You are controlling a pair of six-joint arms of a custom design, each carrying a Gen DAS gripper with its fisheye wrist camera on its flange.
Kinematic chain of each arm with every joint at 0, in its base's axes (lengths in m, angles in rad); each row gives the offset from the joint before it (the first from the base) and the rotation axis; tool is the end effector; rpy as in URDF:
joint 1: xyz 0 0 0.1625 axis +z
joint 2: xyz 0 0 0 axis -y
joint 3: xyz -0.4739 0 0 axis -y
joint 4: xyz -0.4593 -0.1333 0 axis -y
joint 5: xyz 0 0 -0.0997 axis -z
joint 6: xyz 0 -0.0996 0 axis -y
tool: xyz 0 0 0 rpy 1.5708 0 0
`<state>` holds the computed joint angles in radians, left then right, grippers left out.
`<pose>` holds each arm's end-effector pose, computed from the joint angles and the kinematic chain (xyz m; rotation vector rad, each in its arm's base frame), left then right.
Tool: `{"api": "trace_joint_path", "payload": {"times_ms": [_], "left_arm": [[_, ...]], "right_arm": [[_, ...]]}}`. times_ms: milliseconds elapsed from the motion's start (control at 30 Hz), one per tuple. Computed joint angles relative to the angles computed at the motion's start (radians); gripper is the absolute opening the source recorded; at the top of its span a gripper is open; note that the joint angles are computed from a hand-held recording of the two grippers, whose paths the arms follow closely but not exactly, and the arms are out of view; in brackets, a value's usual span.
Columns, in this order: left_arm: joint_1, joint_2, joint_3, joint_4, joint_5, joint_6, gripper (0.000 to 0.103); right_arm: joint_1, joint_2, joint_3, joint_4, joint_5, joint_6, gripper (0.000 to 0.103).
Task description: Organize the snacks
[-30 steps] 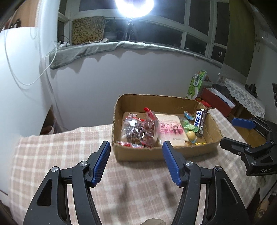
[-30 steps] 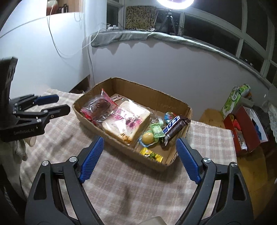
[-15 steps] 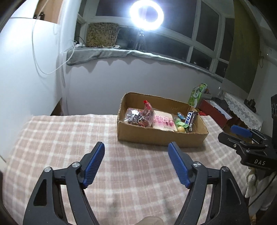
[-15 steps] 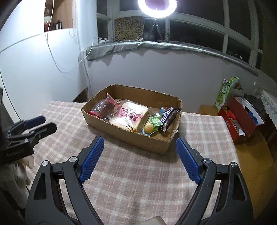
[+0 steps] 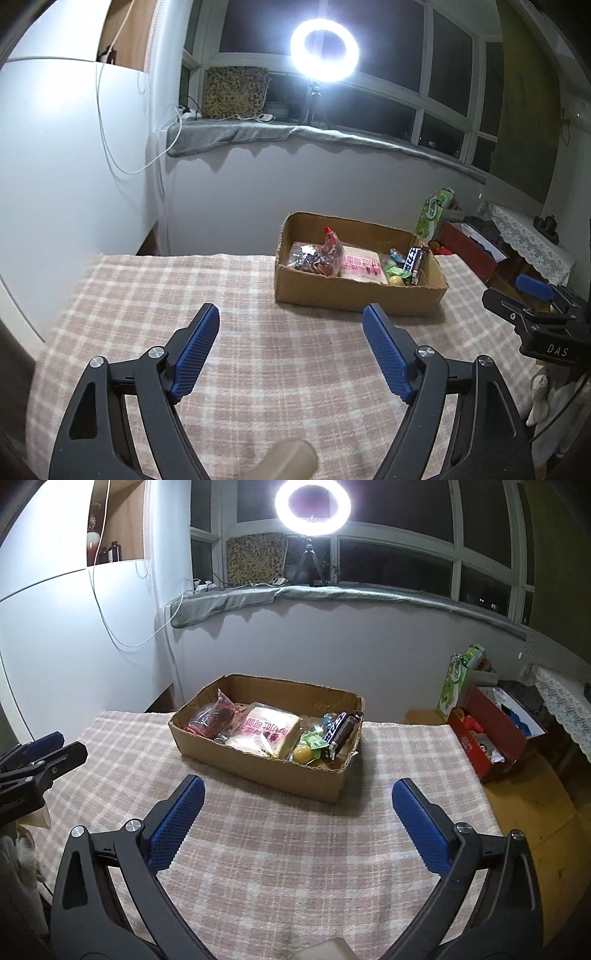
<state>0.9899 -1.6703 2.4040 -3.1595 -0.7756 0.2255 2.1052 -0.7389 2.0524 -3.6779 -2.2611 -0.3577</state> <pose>-0.0553 -0.4567 0.3560 0.4869 2.2390 -1.1762 0.3616 -0.4737 0.0547 0.6881 -2.2521 1.0458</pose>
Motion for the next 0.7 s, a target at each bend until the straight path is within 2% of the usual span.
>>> {"api": "trace_joint_path", "payload": {"times_ms": [700], "left_arm": [[-0.022, -0.02, 0.021, 0.017, 0.023, -0.034, 0.08]], "right_arm": [[0.01, -0.005, 0.01, -0.005, -0.012, -0.007, 0.103]]}}
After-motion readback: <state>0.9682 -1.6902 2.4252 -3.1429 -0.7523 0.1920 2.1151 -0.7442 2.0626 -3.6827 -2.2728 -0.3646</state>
